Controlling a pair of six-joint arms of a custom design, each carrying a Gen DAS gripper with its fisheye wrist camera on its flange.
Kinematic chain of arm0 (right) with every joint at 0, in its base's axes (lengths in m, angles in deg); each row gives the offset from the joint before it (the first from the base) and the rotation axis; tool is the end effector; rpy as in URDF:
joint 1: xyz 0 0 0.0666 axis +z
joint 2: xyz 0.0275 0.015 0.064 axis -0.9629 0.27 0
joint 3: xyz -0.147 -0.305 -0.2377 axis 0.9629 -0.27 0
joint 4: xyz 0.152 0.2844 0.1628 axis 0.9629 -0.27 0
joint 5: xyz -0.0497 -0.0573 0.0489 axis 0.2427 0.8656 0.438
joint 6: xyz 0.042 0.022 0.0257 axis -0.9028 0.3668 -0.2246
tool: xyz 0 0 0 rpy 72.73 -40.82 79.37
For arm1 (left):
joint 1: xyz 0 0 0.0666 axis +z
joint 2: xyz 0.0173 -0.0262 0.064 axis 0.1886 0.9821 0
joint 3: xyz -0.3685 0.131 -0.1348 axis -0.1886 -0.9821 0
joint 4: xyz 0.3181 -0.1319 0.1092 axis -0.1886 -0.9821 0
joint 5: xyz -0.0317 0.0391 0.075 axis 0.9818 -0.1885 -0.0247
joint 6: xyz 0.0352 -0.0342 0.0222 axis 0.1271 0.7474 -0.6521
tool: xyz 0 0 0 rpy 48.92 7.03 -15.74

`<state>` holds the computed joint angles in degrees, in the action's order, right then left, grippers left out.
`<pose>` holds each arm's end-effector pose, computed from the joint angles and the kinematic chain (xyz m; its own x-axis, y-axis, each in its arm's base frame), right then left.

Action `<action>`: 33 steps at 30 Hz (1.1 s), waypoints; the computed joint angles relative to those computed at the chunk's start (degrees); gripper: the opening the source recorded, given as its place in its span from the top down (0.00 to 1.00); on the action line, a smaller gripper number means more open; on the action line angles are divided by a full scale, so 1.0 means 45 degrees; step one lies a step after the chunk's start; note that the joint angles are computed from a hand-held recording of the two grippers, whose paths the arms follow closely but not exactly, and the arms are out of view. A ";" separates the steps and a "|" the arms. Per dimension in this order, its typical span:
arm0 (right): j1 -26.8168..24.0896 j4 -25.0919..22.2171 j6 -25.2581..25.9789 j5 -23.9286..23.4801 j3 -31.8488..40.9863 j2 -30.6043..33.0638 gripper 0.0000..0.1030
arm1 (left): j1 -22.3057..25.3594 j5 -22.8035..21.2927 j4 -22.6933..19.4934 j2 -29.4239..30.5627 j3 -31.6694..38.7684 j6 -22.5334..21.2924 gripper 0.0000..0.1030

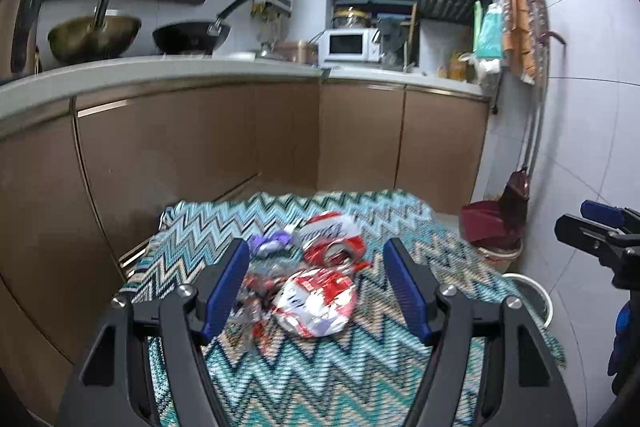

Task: Collect trash
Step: 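Grasp a clear plastic bag with the left gripper while the right gripper grasps a red wrapper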

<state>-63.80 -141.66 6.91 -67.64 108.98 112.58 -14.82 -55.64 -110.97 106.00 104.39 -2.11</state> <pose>0.3451 0.0587 0.6187 -0.4849 0.0589 -0.8726 0.0084 0.9980 0.0627 0.3971 -0.1871 0.5945 -0.3963 0.0886 -0.9138 0.3043 0.9518 -0.0397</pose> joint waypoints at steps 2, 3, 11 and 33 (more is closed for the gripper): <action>-0.0124 -0.0082 -0.0137 -0.0693 0.0100 0.0389 0.03 | 0.0477 0.0218 -0.0081 0.0167 -0.0122 -0.0102 0.34; -0.0219 -0.0126 -0.0212 -0.1068 0.0124 0.0580 0.06 | 0.0775 0.0238 -0.0163 0.0300 -0.0193 -0.0237 0.34; -0.0638 -0.0450 -0.0890 -0.4330 0.0599 0.2436 0.30 | 0.2913 0.2318 -0.0915 0.1139 -0.0520 -0.0234 0.35; -0.0655 -0.0577 -0.1677 -0.8810 0.2073 0.6154 0.44 | 0.2894 0.5089 -0.3351 0.4207 0.1585 -0.1164 0.74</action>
<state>-66.75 -144.26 -0.63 -107.28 118.31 140.27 -1.79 -32.75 -126.05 124.93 111.52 -7.35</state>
